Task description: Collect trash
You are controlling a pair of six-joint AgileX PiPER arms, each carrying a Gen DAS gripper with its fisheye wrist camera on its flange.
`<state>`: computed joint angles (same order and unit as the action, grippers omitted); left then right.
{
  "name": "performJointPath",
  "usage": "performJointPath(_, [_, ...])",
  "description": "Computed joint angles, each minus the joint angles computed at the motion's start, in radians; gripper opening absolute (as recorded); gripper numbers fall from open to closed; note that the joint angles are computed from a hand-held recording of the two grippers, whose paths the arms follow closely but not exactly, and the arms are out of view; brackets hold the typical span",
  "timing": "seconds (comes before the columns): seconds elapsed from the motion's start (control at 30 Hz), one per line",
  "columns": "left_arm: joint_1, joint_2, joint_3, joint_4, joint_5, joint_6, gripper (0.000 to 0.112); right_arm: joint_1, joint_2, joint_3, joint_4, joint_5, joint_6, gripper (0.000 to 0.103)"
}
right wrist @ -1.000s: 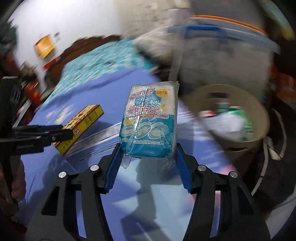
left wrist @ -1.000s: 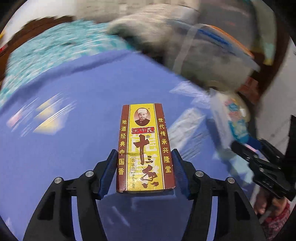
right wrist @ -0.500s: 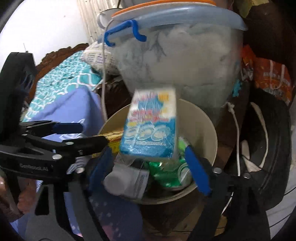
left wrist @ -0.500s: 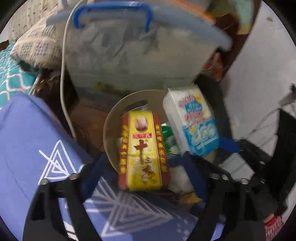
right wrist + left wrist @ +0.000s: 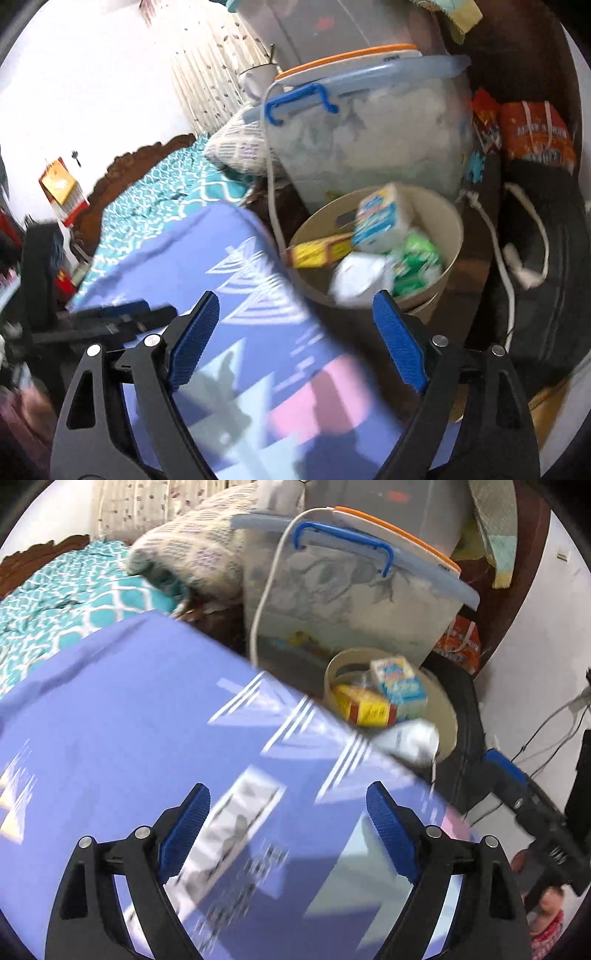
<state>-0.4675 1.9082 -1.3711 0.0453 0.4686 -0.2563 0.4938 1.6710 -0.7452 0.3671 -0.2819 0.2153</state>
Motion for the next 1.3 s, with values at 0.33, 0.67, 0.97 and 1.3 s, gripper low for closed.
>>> performJointPath(0.33, [-0.055, -0.372, 0.506, 0.555, -0.119, -0.6, 0.09, 0.291, 0.078, 0.042, 0.446, -0.176, -0.086, 0.088])
performJointPath(0.67, [-0.058, -0.664, 0.748, 0.77, -0.065, -0.854, 0.094, 0.498, -0.005, -0.017, 0.996, -0.245, -0.558, 0.095])
performJointPath(0.97, [-0.07, -0.776, 0.821, 0.847, 0.025, -0.941, 0.094, 0.673, -0.021, -0.093, 1.274, -0.45, -0.793, 0.1])
performJointPath(1.3, [-0.124, -0.87, 0.844, 0.909, 0.133, -0.996, 0.094, 0.743, 0.023, -0.158, 1.369, -0.529, -0.819, 0.1])
